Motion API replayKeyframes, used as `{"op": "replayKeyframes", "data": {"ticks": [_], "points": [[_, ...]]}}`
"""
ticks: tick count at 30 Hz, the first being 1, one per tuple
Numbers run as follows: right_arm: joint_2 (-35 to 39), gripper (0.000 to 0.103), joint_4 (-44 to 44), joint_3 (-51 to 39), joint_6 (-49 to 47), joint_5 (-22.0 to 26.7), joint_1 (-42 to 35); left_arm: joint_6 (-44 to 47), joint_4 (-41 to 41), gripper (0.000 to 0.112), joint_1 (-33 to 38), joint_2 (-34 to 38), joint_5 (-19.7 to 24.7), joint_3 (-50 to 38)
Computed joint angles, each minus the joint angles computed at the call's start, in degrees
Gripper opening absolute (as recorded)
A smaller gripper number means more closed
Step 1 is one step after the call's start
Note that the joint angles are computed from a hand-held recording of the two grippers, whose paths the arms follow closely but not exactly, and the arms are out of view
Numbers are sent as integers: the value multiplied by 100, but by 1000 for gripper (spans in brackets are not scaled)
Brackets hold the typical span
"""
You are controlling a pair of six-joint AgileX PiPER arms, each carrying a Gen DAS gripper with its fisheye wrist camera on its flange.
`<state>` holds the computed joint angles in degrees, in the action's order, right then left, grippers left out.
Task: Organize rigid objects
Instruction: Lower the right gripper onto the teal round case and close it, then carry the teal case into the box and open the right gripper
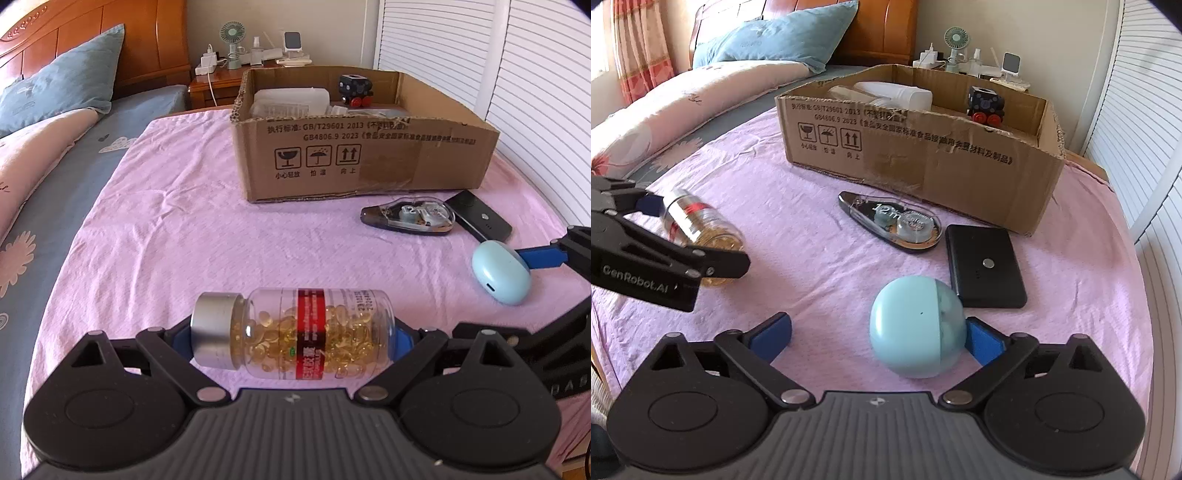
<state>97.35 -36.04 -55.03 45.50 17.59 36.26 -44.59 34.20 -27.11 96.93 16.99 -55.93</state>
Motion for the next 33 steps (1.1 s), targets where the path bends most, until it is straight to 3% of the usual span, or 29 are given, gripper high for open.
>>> {"op": "replayKeyframes", "data": {"ticks": [9, 16, 24, 26, 33], "points": [[-46, 77, 142, -46, -257, 5, -177, 29, 92, 94, -88, -45, 215, -36], [-119, 67, -156, 35, 83, 6, -181, 121, -14, 95, -125, -151, 367, 13], [-149, 65, -412, 83, 378, 28, -141, -247, 333, 95, -220, -227, 430, 49], [-158, 60, -429, 73, 397, 72, -121, -289, 362, 94, -205, -246, 392, 69], [-178, 58, -185, 21, 253, 200, -127, 247, -30, 93, -90, -260, 271, 62]]}}
